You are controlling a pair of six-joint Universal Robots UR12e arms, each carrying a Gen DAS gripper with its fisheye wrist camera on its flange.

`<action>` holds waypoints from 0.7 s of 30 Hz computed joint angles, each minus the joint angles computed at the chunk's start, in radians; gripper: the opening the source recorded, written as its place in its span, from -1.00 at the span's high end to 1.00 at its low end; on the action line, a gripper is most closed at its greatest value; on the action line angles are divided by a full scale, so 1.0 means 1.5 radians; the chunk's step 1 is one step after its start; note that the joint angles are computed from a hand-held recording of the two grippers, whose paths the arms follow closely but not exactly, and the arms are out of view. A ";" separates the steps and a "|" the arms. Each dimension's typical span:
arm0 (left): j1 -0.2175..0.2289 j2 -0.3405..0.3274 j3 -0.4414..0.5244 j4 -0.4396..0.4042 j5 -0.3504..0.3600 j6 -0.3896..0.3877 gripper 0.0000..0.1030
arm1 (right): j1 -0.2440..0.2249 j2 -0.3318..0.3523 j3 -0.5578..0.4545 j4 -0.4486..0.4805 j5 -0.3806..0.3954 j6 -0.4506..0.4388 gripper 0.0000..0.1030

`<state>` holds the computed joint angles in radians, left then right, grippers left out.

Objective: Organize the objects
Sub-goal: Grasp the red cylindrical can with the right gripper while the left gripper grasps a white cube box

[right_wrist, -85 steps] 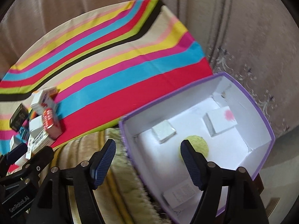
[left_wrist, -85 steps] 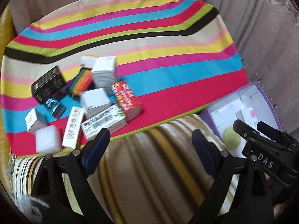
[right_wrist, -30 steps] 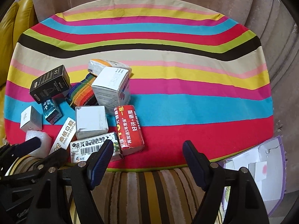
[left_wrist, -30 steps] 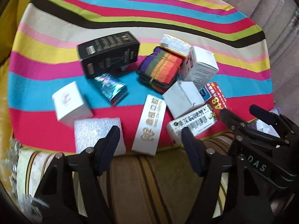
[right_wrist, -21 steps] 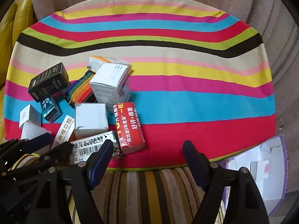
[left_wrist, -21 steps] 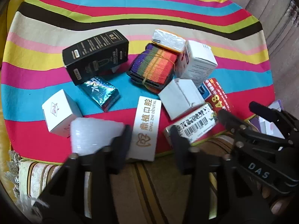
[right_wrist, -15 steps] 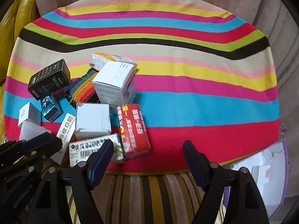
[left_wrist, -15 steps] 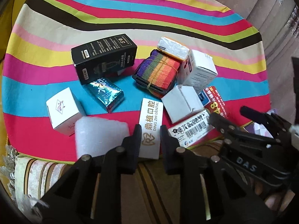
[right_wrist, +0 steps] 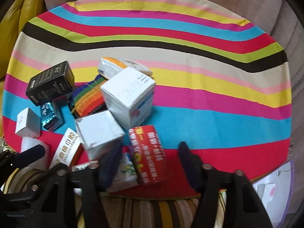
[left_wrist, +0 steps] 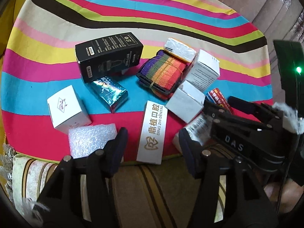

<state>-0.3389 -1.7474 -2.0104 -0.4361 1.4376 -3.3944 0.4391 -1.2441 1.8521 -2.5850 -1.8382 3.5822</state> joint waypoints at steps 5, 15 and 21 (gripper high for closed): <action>0.000 0.005 -0.005 0.001 0.002 0.001 -0.15 | -0.024 -0.009 0.023 -0.033 0.083 0.014 0.43; -0.001 -0.016 0.013 -0.001 -0.002 0.031 -0.15 | -0.028 -0.057 0.086 -0.104 0.065 0.072 0.43; -0.010 -0.020 0.018 0.048 -0.003 0.080 -0.15 | -0.016 -0.080 0.109 -0.110 0.015 0.079 0.43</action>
<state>-0.3536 -1.7781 -1.9838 -0.3643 1.4325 -3.2746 0.4154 -1.3641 2.0150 -2.7500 -1.8153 3.7002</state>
